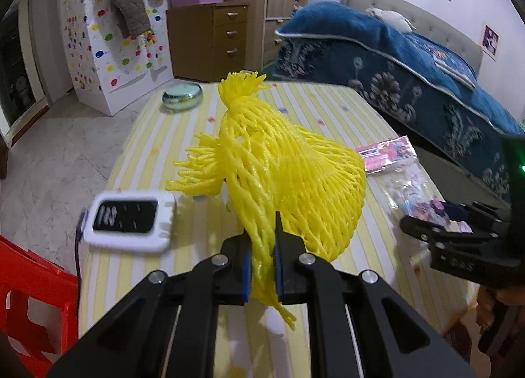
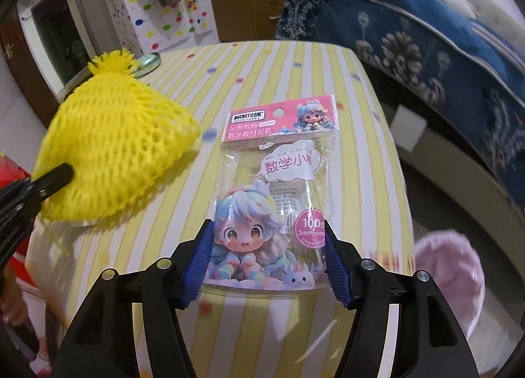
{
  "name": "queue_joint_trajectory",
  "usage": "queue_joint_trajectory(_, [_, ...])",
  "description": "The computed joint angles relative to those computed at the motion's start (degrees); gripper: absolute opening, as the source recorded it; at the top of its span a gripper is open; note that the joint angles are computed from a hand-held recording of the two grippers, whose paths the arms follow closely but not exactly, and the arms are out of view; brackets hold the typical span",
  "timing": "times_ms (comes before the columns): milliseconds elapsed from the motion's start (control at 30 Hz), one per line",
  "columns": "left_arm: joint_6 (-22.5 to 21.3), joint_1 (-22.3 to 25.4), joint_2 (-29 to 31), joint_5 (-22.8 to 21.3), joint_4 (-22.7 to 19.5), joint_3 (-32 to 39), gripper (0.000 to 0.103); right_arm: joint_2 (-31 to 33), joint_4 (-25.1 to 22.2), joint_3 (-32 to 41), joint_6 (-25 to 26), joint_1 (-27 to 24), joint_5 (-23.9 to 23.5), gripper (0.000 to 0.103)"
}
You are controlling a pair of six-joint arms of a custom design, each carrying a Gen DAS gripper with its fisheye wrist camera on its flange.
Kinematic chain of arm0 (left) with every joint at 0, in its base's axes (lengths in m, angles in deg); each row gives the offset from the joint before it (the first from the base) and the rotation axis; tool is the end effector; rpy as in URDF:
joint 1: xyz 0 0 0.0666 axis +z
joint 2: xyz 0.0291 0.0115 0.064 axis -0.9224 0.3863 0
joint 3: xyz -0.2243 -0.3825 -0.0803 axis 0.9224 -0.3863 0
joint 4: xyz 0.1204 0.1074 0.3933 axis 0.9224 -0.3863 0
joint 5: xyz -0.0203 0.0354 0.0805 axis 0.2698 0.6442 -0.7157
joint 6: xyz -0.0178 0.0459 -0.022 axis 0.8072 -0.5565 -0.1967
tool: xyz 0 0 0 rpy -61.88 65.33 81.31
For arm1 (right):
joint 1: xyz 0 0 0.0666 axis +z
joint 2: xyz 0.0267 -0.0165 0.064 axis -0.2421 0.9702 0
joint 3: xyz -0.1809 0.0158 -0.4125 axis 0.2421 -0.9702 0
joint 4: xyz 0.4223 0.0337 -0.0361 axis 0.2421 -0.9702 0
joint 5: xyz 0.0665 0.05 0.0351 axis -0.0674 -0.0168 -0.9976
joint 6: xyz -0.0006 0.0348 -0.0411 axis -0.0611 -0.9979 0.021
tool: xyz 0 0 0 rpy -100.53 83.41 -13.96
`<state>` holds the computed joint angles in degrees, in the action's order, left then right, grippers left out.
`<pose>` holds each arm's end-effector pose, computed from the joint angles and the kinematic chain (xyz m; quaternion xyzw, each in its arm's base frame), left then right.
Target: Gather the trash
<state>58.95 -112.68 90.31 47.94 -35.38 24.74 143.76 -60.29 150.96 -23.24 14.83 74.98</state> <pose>0.3058 -0.2888 0.5119 -0.0024 0.9361 -0.0268 0.3507 0.3471 0.1888 0.4894 -0.1262 0.9504 0.0813 0.2722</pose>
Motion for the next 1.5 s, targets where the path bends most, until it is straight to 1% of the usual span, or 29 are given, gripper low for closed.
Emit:
queue_joint_trajectory(167, [2.9,-3.1,-0.6,1.3,-1.6,-1.4,0.010,-4.9,-1.8,-3.4,-2.7,1.4,1.3,0.069])
queue_joint_trajectory(200, [3.2,-3.8,-0.7,1.5,-1.8,-1.7,0.012,-5.6,-2.1,-3.9,-3.0,1.7,1.3,0.072])
queue_joint_trajectory(267, [3.7,-4.5,-1.1,2.2,-2.1,-2.3,0.016,-6.4,-2.4,-4.3,-3.1,1.8,1.0,0.074])
queue_joint_trajectory(300, [4.1,-4.6,-1.5,2.7,-2.1,-2.6,0.023,-6.7,-2.5,-4.4,-3.3,1.8,1.2,0.077])
queue_joint_trajectory(367, [5.2,-4.8,-2.7,3.2,-1.9,-3.6,0.029,-7.6,-2.3,-4.4,-3.7,1.7,1.3,0.080])
queue_joint_trajectory(400, [5.8,-5.0,-3.2,2.8,-2.2,-3.8,0.033,-8.0,-2.2,-4.3,-3.8,1.6,1.1,0.084])
queue_joint_trajectory(433, [6.3,-5.2,-3.8,2.0,-2.7,-4.0,0.034,-8.5,-2.1,-4.2,-3.8,1.6,1.1,0.084])
queue_joint_trajectory(467, [6.6,-5.5,-4.2,1.2,-2.8,-4.1,0.038,-9.0,-2.1,-4.2,-3.8,1.6,1.2,0.084])
queue_joint_trajectory(500, [6.8,-6.0,-4.6,0.0,-3.2,-4.0,0.048,-9.5,-2.0,-4.2,-3.8,1.6,1.4,0.084])
queue_joint_trajectory(567, [6.8,-7.1,-4.9,-2.3,-3.9,-3.5,0.061,-10.5,-1.7,-4.3,-3.9,1.3,1.3,0.084])
queue_joint_trajectory(600, [6.4,-7.8,-5.0,-3.5,-4.1,-3.2,0.062,-10.9,-1.6,-4.3,-4.0,1.2,1.3,0.084])
queue_joint_trajectory(667, [5.1,-8.8,-5.1,-5.4,-3.8,-2.5,0.063,-11.8,-1.6,-4.5,-4.2,1.2,2.0,0.084])
queue_joint_trajectory(700, [4.0,-9.3,-5.0,-5.8,-3.0,-2.3,0.063,-12.3,-1.7,-4.7,-4.4,1.4,2.5,0.084])
queue_joint_trajectory(733, [2.0,-9.8,-4.8,-5.7,-1.6,-2.0,0.063,-12.7,-1.6,-4.7,-4.5,1.2,2.7,0.084])
queue_joint_trajectory(767, [0.6,-10.0,-4.5,-5.4,-1.0,-1.7,0.063,-13.0,-1.6,-4.7,-4.7,1.0,2.8,0.084])
queue_joint_trajectory(867, [-3.5,-10.4,-1.7,-4.5,-0.5,-0.2,0.063,-13.9,-1.4,-4.9,-5.2,0.1,3.5,0.084])
queue_joint_trajectory(933, [-5.2,-10.1,0.0,-3.0,-0.1,0.3,0.063,-14.5,-1.4,-5.0,-5.5,-0.4,3.7,0.084])
queue_joint_trajectory(1033, [-6.7,-9.4,1.9,-1.8,-0.7,0.5,0.063,-15.2,-1.7,-5.4,-5.8,-1.2,3.6,0.084])
queue_joint_trajectory(1100, [-6.5,-8.6,3.0,-0.8,-1.6,0.4,0.063,-15.5,-2.0,-5.8,-6.0,-1.7,3.5,0.084])
queue_joint_trajectory(1167, [-6.2,-7.7,2.8,0.9,-1.3,-0.5,0.063,-15.7,-2.0,-6.0,-6.1,-1.9,3.3,0.084])
queue_joint_trajectory(1233, [-6.4,-7.5,2.4,1.1,-0.7,-1.1,0.063,-15.7,-2.1,-6.1,-6.1,-2.1,3.2,0.084])
queue_joint_trajectory(1367, [-7.2,-6.5,1.4,3.3,1.0,-2.1,0.062,-15.5,-1.9,-6.3,-6.4,-1.8,3.3,0.084])
queue_joint_trajectory(1500, [-7.0,-6.3,0.7,2.2,1.1,-2.7,0.043,-15.5,-1.8,-6.5,-6.5,-0.7,4.3,0.083])
